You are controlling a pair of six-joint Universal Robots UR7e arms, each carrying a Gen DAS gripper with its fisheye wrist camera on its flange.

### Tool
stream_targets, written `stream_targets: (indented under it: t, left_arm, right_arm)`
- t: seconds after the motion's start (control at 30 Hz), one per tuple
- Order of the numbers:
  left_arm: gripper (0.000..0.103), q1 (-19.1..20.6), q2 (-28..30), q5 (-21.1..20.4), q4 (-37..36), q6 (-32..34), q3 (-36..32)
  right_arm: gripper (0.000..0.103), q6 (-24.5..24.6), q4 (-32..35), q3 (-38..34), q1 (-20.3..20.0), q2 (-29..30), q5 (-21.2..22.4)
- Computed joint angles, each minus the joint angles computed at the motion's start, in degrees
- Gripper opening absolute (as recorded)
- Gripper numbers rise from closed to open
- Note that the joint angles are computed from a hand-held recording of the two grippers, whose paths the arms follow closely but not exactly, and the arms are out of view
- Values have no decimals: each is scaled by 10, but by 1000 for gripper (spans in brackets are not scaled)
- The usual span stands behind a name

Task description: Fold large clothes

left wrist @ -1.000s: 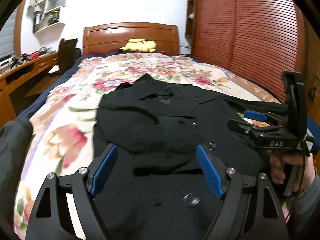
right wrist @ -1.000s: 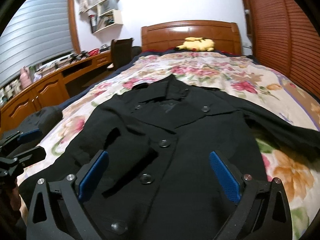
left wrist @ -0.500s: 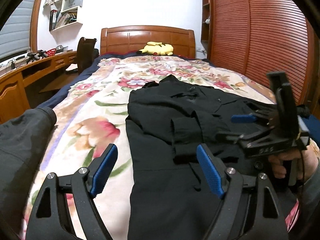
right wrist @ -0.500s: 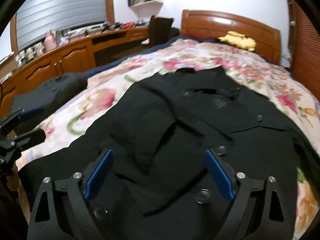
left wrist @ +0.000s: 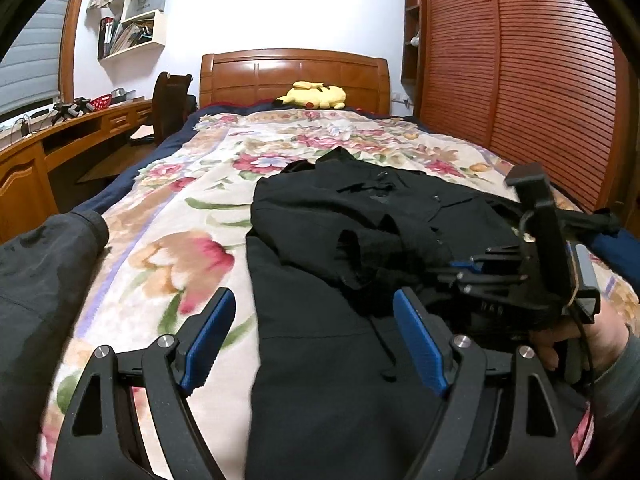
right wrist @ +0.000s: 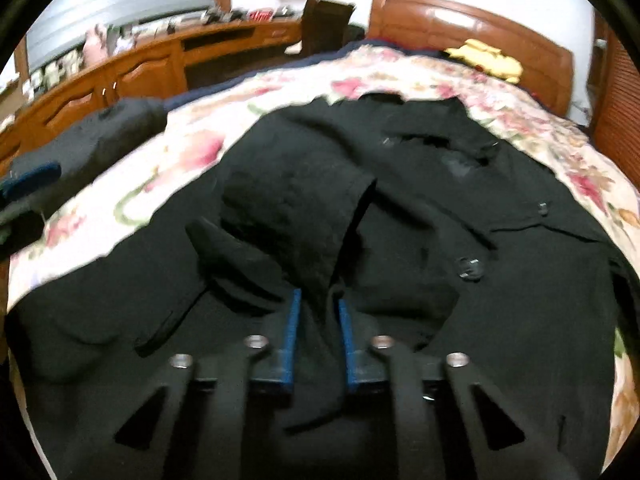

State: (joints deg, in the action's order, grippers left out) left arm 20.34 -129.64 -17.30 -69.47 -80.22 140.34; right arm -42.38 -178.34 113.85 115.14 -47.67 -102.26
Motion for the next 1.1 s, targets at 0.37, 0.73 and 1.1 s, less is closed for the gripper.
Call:
stream_targets:
  t: [0.37, 0.73, 1.1]
  left_arm:
    - [82, 10, 50, 6, -236, 151, 47]
    - [82, 20, 84, -6, -340, 216, 61]
    - [82, 21, 96, -11, -372, 226, 68]
  right_arm:
    - [10, 29, -218, 78, -47, -46, 21]
    - [55, 40, -259, 82, -68, -39, -15]
    - [68, 50, -342, 137, -62, -61, -5]
